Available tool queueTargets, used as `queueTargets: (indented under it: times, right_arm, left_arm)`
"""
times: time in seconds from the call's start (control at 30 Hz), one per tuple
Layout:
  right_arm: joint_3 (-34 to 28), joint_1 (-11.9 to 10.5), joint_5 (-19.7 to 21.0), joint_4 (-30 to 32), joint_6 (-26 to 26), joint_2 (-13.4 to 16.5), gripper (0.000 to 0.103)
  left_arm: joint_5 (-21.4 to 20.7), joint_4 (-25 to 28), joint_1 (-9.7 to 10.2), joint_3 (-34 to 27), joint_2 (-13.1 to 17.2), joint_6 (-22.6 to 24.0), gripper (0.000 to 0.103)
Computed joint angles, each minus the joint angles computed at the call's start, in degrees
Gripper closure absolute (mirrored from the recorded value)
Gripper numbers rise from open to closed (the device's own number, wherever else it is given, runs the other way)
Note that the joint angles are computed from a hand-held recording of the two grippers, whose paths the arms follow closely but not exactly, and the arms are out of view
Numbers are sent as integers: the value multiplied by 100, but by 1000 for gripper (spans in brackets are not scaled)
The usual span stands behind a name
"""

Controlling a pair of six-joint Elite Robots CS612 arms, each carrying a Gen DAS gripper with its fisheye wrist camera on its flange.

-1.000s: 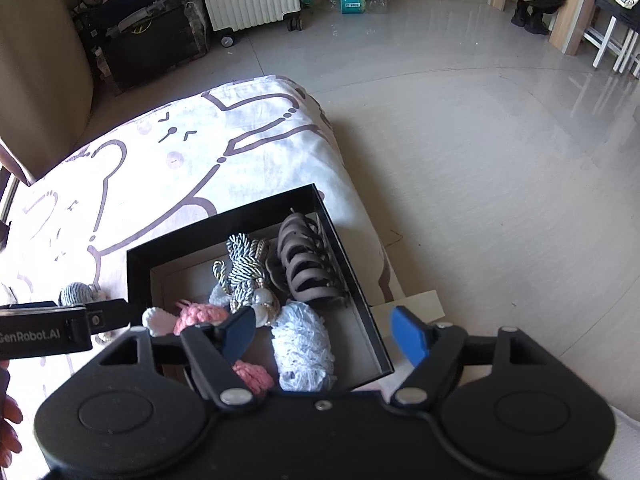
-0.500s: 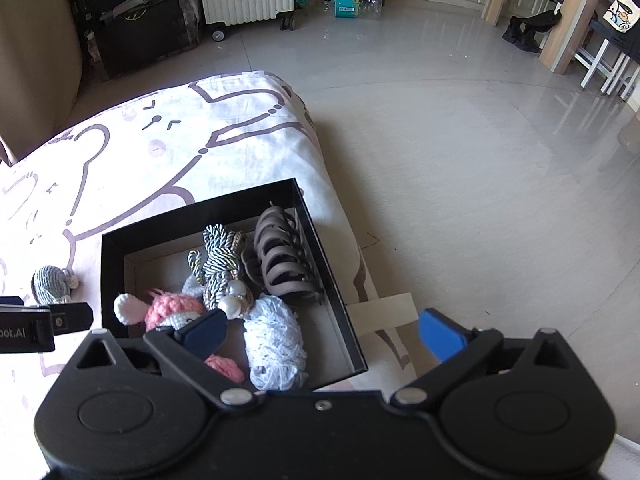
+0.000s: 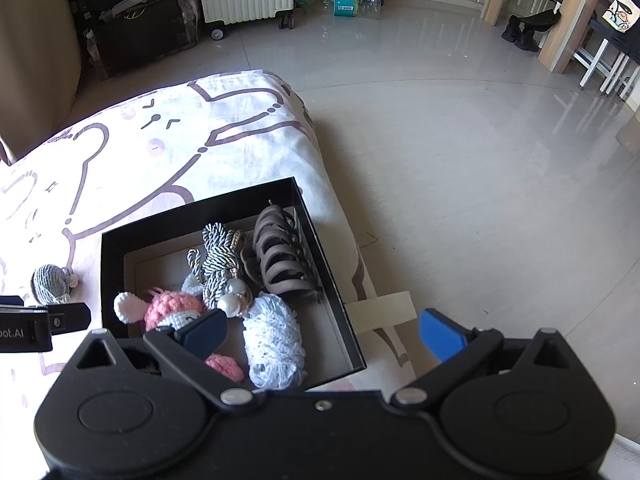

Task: Organize objects
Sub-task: 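Open both tools and withdraw them from the black box, then move the left tool to the beige tissue pack while the right tool approaches the grey knitted mouse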

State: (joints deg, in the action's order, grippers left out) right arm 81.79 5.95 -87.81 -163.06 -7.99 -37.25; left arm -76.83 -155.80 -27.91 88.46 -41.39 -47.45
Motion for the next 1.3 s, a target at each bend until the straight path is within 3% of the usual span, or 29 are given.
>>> queueTargets:
  times: [0.57, 1.3]
  right_arm:
    - [-45, 43, -14, -84, 195, 64, 0]
    - [-378, 540, 317, 345, -236, 172, 0]
  left_arm:
    - [54, -277, 109, 241, -112, -176, 0]
    - [476, -358, 412, 1123, -645, -752, 0]
